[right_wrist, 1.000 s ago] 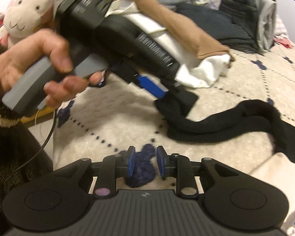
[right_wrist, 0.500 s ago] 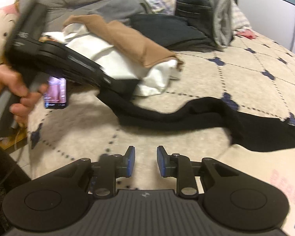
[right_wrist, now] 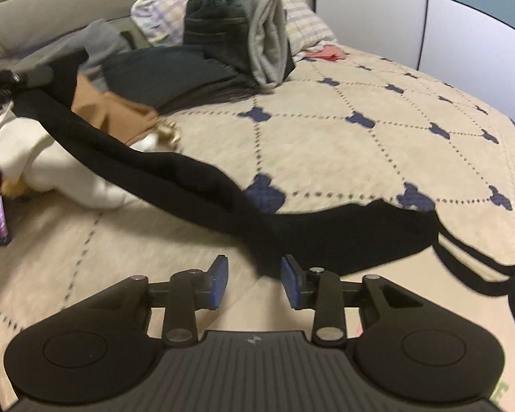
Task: Fold clothes
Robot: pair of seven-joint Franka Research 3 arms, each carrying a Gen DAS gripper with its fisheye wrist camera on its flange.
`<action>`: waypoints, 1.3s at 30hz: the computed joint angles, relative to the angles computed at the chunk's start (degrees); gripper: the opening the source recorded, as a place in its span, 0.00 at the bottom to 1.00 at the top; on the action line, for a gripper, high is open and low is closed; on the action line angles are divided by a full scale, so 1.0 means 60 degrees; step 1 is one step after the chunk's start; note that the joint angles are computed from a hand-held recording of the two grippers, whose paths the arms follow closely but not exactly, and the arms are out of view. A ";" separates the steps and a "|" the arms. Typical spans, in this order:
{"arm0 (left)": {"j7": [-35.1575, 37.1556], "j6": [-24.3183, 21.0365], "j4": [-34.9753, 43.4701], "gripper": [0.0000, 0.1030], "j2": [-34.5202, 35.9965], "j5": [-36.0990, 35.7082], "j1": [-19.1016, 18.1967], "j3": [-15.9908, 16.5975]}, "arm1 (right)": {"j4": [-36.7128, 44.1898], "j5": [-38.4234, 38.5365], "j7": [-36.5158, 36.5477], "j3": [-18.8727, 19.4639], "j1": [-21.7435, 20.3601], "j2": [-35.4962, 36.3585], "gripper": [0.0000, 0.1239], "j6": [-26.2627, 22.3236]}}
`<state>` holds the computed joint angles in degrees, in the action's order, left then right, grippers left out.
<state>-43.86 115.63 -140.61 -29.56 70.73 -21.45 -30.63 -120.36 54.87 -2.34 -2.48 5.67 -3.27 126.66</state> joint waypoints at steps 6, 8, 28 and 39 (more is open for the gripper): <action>-0.1560 0.0403 -0.0486 0.08 -0.0137 0.1427 0.0351 0.0156 | 0.0401 0.0329 0.0006 0.0262 0.0245 0.0320 0.31 0.0403; -0.1818 0.0548 -0.0603 0.08 -0.0164 0.1552 0.0379 0.0300 | 0.0585 0.0441 -0.0060 0.0341 0.0331 0.0417 0.31 0.0271; -0.2253 0.0742 -0.0555 0.08 -0.0006 0.1457 0.0581 0.0614 | 0.1885 0.1098 -0.1513 0.0622 0.0656 0.0745 0.06 -0.2558; -0.2866 0.1514 -0.0981 0.25 -0.0714 0.1287 0.0538 0.0900 | 0.2775 0.0832 -0.1046 0.0652 0.0593 0.0829 0.05 -0.2289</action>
<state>-61.06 124.72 -146.50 -33.85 78.45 -18.23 -25.23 -103.71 59.86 -8.61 1.43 9.23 1.70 112.93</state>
